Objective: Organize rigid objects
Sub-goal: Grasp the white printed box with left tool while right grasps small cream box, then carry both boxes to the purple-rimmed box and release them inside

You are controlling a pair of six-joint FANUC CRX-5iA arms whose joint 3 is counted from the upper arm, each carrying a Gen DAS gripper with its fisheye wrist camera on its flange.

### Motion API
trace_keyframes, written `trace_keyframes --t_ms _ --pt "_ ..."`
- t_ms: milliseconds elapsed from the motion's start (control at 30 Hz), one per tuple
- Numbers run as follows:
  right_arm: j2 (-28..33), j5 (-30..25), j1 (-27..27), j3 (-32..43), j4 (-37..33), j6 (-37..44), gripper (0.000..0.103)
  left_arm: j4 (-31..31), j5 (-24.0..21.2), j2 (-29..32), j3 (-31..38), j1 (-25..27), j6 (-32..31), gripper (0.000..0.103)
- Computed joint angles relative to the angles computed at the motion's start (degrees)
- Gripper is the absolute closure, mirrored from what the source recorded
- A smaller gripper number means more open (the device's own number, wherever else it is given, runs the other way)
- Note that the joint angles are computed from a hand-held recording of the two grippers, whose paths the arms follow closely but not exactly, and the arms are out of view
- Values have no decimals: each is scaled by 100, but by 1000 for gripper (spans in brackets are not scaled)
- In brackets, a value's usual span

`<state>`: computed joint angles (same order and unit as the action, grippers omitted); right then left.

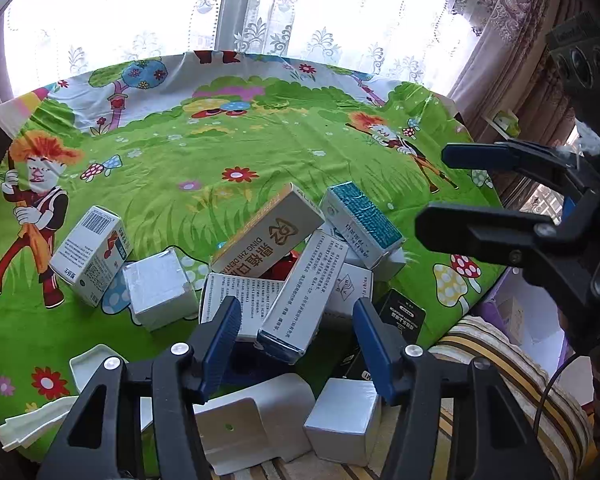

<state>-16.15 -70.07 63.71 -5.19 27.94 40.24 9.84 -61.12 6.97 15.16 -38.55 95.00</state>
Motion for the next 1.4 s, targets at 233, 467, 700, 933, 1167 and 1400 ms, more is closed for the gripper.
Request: trace_keyframes --t_ms 233,467,700,933,1167,1400 --pt "606 243 -503 523 -835 1117 2 293 90 -28 -179 104 -118 44" --pt "1045 197 -881 1032 -1581 1903 19 506 126 -25 -267 174 -230 48" --pt "1293 28 -1159 1382 -2396 2329 73 675 91 21 -292 227 -338 68" --pt "1070 280 -1013 1216 -2199 2117 84 863 197 -98 -458 264 -385 75" --pt "633 557 -753 844 -1616 1384 84 891 324 -362 -669 236 -216 75" --pt "-57 542 -227 221 -777 255 84 704 504 -659 -800 74 76 75"
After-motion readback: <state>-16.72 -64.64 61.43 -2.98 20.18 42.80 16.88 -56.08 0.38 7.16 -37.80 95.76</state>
